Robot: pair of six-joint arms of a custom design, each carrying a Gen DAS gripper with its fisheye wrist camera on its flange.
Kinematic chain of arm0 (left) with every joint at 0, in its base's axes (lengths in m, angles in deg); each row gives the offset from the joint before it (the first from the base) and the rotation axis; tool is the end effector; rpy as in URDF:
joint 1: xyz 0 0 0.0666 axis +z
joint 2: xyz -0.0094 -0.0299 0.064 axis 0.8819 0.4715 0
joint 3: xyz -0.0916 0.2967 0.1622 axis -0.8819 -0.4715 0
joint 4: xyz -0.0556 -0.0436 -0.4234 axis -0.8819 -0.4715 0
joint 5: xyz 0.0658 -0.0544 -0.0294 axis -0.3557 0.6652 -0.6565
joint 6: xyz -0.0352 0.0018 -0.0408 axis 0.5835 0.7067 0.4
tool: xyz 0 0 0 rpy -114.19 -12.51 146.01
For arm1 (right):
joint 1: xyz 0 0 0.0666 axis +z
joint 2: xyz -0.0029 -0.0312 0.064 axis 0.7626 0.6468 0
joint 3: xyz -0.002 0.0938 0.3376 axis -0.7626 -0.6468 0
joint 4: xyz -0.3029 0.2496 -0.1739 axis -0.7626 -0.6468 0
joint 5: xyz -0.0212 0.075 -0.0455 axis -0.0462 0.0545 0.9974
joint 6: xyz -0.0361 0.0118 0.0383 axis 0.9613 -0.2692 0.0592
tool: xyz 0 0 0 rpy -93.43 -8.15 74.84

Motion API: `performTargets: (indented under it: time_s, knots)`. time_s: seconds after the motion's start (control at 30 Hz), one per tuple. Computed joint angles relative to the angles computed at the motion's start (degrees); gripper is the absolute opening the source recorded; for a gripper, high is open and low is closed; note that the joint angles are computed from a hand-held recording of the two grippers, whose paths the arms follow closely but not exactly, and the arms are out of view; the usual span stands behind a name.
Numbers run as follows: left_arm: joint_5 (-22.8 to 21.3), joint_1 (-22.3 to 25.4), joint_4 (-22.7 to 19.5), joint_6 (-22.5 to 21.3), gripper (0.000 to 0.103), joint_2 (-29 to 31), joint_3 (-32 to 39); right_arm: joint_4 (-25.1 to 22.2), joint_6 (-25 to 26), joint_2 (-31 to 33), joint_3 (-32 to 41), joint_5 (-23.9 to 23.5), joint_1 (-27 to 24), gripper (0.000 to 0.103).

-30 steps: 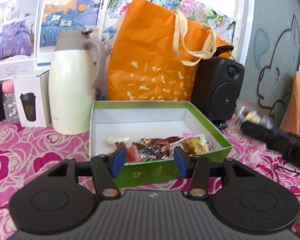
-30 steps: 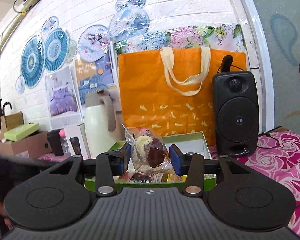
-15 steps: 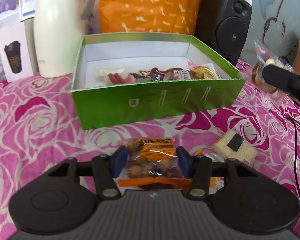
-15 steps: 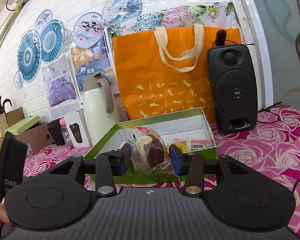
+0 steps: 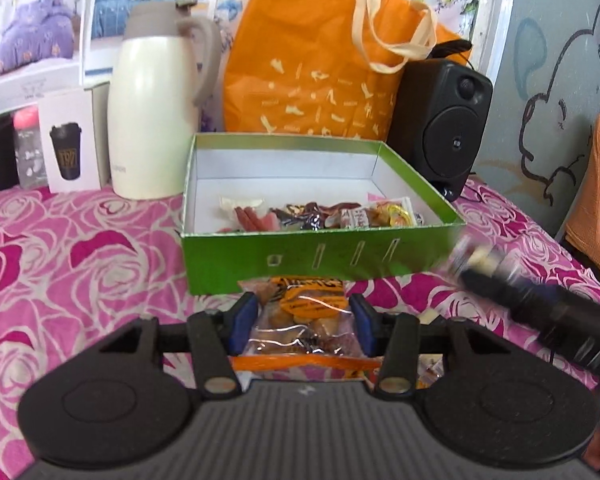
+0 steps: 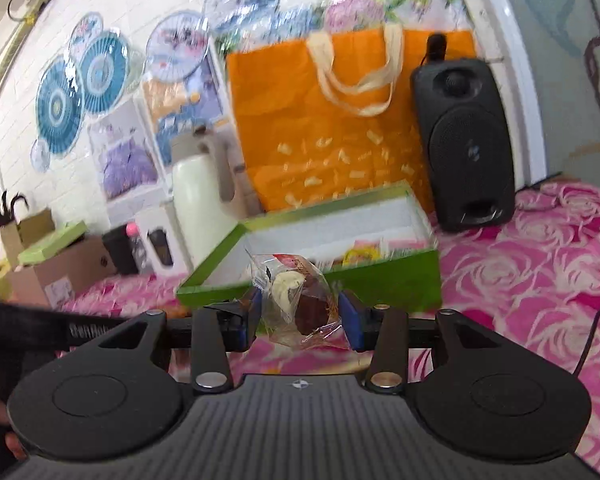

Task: Organize snacks
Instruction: 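Carry both bags over the green box and open both grippers to drop them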

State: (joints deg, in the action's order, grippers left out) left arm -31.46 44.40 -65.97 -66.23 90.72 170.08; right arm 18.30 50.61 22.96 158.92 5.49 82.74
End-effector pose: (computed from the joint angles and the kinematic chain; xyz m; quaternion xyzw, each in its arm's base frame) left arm 0.6555 -0.2235 0.3055 0.2846 0.8242 -0.2444 0.4242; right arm 0.4982 0.2966 0.2887 0.1617 0.7850 0.0327 0.5971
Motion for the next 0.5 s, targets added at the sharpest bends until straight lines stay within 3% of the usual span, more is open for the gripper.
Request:
performTargets:
  time_s: [0.07,0.17,0.33,0.5]
  knots:
    - [-0.52,-0.09,0.60,0.40,0.049,-0.03,0.15,-3.67,-1.92,0.86,1.30,-2.24,-0.52,0.073]
    - [-1.35,-0.19,2.11,1.13,0.049,0.37,0.99,-4.41,-3.01,0.59,1.75,-3.57,-1.32,0.073]
    - [-1.66,-0.76,2.53,1.73,0.049,3.79,7.09,-0.60,1.28,-0.67,2.69,-3.79,-2.98,0.072]
    - [-2.35,-1.82,0.17,3.89,0.049,10.35,17.99,5.19,4.07,1.75,5.65,-4.25,-5.53,0.072]
